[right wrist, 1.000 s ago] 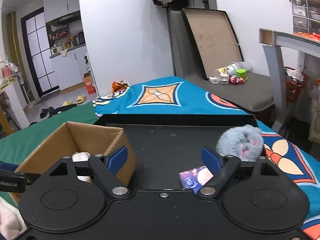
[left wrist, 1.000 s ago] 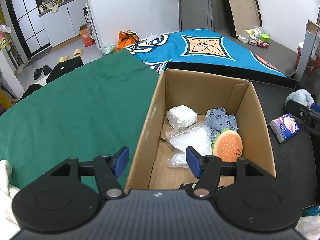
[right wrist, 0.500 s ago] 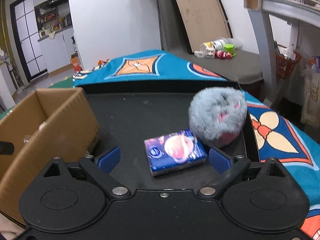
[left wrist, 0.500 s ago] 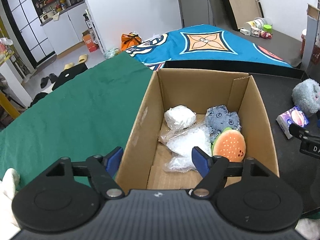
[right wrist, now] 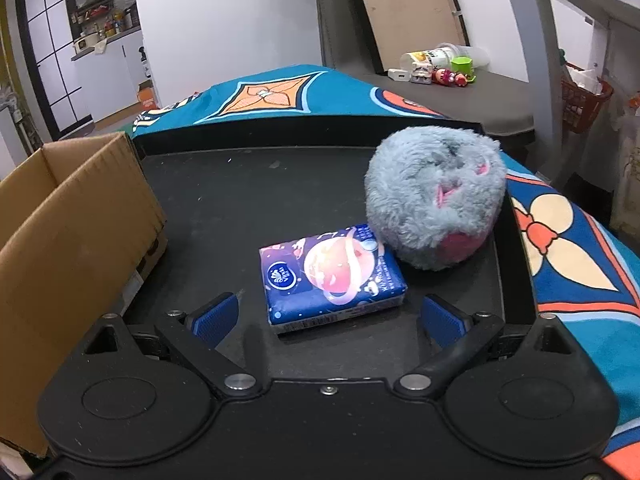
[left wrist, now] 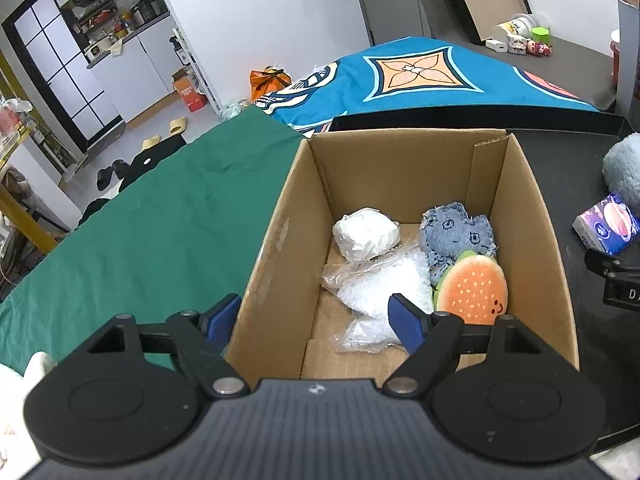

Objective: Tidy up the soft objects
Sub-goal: 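Reach the right gripper to the blue tissue pack and grasp it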

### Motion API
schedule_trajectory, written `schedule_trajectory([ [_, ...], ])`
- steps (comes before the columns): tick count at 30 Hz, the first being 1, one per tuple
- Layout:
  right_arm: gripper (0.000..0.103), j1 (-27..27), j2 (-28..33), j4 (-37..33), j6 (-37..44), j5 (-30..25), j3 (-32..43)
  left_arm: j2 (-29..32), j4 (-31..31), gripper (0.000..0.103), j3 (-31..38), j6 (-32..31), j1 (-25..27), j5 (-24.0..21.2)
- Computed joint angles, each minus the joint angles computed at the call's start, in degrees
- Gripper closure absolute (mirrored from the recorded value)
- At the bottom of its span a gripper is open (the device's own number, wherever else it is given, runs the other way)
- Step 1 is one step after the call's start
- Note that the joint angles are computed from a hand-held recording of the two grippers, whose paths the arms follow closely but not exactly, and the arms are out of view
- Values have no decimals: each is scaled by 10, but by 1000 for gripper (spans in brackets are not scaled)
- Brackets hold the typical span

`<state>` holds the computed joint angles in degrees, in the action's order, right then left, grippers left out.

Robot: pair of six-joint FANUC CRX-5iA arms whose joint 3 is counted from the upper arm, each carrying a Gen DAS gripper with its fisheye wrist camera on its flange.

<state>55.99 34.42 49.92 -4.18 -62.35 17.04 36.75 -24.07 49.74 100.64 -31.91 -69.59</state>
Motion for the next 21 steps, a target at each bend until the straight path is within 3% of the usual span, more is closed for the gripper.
schedule_trajectory([
  [7,7,-2,7,-3,8,-10,10,-1,-5,24,-1,0,-3,-1],
  [11,31,2,7,5,10,-21,12,-4,5,24,-5,-5,1,2],
  [21,32,10,-6,17,-8,-26,6,-19,11,24,-20,-3,8,13],
])
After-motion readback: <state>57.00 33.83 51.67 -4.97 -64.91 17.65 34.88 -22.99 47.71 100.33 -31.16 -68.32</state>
